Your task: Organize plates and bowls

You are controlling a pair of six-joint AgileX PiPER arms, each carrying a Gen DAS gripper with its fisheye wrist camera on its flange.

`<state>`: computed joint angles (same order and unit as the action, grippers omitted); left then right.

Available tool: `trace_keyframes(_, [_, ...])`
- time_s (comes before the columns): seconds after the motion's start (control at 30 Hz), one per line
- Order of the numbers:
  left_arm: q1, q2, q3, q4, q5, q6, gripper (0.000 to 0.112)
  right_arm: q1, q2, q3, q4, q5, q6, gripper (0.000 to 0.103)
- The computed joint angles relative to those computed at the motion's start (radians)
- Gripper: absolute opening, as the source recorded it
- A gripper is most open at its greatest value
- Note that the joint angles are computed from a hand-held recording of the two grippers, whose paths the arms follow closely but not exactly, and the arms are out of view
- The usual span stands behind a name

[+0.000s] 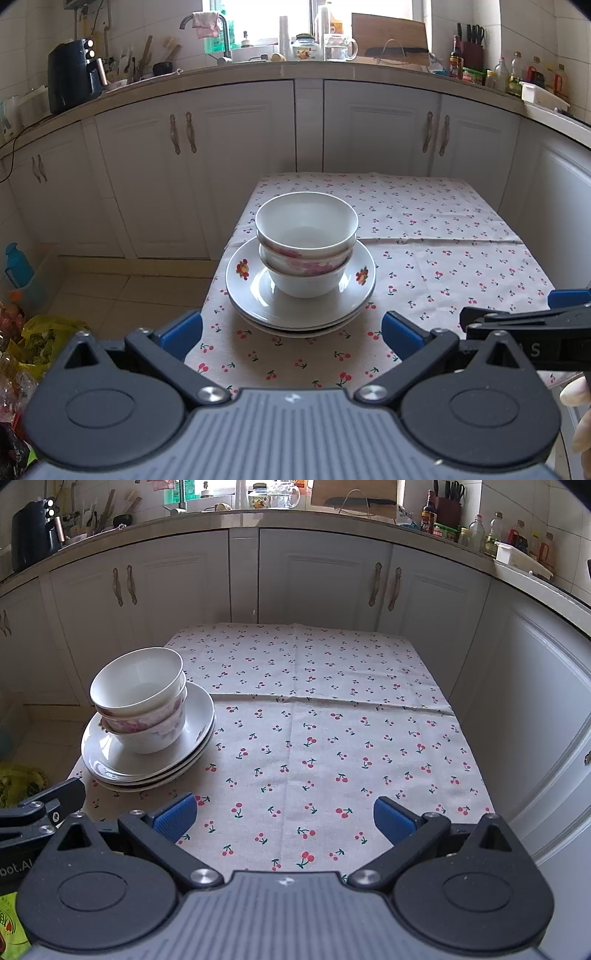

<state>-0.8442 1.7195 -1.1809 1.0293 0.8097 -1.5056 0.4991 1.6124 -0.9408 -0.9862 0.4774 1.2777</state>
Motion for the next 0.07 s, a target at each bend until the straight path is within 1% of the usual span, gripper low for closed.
trace_keyframes(0.07, [0.0,0.0,0.0,0.001,-0.001,-0.001,0.102,0.0,0.0,0.0,0.001,0.001,0.0,0.103])
